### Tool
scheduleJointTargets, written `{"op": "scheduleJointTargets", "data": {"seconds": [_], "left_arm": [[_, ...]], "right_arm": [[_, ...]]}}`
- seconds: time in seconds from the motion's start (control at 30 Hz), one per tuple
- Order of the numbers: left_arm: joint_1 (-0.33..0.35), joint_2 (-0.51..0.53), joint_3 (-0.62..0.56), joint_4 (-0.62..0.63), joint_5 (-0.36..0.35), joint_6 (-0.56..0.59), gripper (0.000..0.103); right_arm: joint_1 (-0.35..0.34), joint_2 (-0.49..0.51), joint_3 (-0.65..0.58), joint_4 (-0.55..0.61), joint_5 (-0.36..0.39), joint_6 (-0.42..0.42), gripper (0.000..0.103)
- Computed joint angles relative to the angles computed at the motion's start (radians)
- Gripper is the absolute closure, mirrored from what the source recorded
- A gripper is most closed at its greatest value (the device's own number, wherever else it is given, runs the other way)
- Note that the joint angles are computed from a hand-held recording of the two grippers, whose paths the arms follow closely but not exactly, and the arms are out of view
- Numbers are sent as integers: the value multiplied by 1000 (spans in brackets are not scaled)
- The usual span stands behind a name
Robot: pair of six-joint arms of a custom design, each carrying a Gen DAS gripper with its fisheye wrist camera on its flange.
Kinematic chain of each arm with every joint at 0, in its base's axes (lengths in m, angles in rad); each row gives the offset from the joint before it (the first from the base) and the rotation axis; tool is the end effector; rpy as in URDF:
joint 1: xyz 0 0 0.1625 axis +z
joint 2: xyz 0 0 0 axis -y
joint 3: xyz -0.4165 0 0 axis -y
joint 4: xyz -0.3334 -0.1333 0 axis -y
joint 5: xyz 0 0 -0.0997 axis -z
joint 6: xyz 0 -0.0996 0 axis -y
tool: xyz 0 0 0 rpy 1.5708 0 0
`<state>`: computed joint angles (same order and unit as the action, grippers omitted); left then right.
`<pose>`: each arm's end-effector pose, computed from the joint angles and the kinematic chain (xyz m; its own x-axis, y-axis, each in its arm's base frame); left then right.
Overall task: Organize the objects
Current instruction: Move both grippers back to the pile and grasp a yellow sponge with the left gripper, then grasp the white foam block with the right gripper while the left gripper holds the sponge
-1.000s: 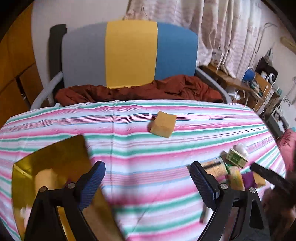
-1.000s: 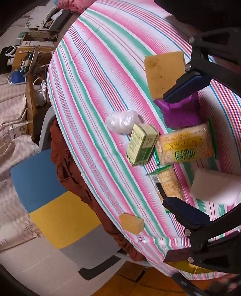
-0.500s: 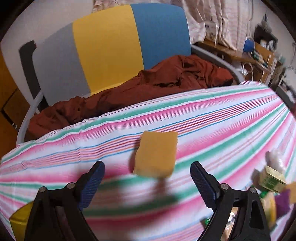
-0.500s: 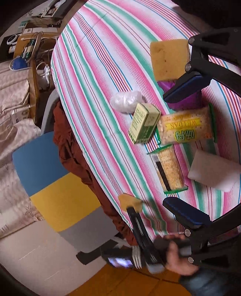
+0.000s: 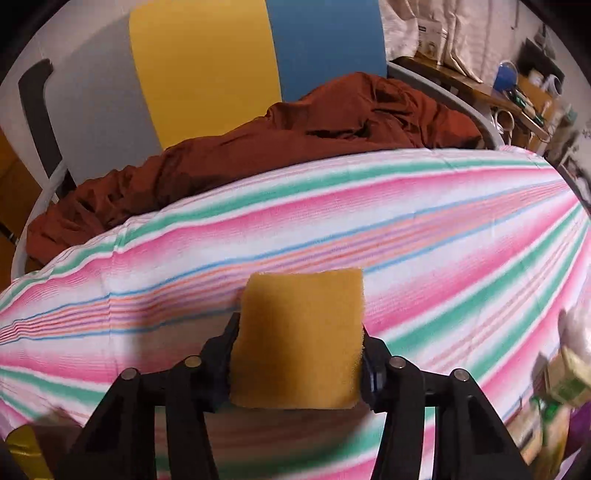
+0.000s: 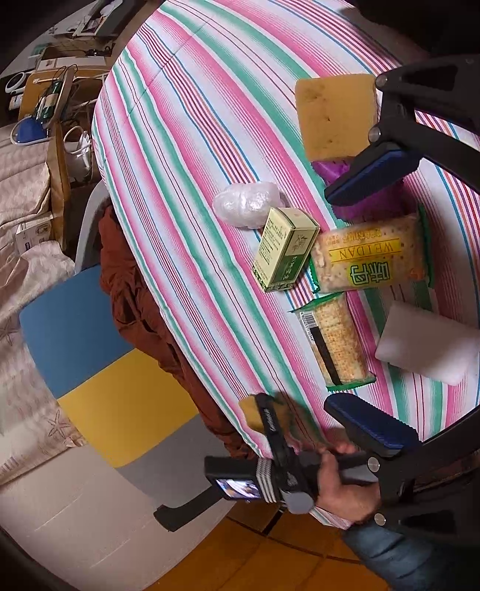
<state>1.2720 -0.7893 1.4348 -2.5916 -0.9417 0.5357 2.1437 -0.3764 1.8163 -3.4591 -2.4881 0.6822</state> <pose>-0.0173 -0.7082 0.2192 -0.5793 0.4813 -0.6579 0.6624 0.7483 -0.0358 0.3421 -0.4302 -0.0263 -0.8494 0.4462 0.2820 0.0606 0.6132 -0.7876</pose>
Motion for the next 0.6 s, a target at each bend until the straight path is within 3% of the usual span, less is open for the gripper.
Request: {"op": "scheduleJointTargets", "data": {"seconds": [0.17, 0.5, 0.6], "left_arm": [[8, -56, 104, -79, -4, 4, 49], [-16, -170, 246, -29, 76, -141, 49], [-24, -255, 345, -77, 48, -146, 49]], "right_arm": [[0, -5, 2, 26, -6, 16, 0], [-13, -16, 47, -51, -10, 69, 0], [-19, -17, 37, -21, 5, 64, 1]]}}
